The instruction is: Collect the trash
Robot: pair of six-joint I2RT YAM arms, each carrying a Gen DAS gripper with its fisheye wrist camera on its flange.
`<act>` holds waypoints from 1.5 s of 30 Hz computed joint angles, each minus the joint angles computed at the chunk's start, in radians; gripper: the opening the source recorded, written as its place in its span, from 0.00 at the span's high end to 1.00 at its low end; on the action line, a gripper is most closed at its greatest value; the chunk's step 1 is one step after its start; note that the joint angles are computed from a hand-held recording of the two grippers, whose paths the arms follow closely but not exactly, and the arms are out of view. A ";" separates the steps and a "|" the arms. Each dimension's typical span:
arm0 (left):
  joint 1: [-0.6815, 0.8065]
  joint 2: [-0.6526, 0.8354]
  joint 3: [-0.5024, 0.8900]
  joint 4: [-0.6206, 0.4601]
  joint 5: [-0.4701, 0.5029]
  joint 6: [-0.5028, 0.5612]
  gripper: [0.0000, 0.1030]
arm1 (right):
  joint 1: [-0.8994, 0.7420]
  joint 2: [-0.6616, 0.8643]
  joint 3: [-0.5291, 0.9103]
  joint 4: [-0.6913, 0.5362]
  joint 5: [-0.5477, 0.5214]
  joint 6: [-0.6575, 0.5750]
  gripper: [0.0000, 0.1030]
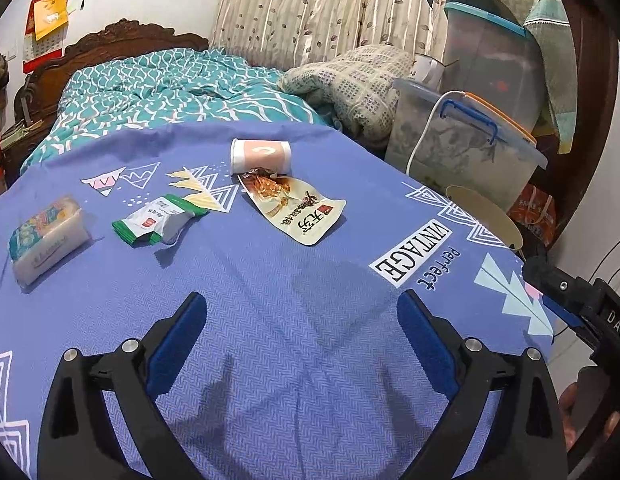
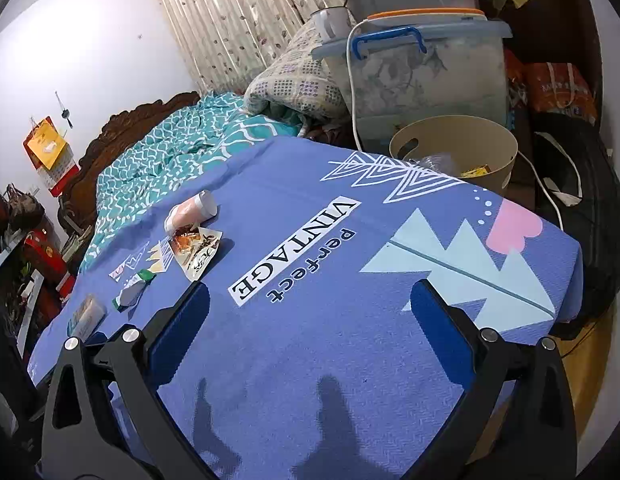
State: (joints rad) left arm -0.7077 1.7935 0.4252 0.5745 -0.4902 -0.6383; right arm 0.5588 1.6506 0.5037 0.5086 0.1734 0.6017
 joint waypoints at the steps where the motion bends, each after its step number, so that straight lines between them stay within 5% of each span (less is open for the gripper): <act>1: -0.002 -0.001 -0.001 0.000 -0.003 0.000 0.11 | 0.005 0.002 0.001 0.000 0.003 0.000 0.03; 38: -0.007 -0.010 -0.006 0.005 -0.009 0.001 0.09 | 0.020 0.109 0.060 -0.008 -0.057 -0.016 0.03; 45: 0.146 -0.009 -0.044 0.059 0.214 -0.041 0.09 | -0.003 0.176 0.147 -0.039 -0.136 -0.069 0.03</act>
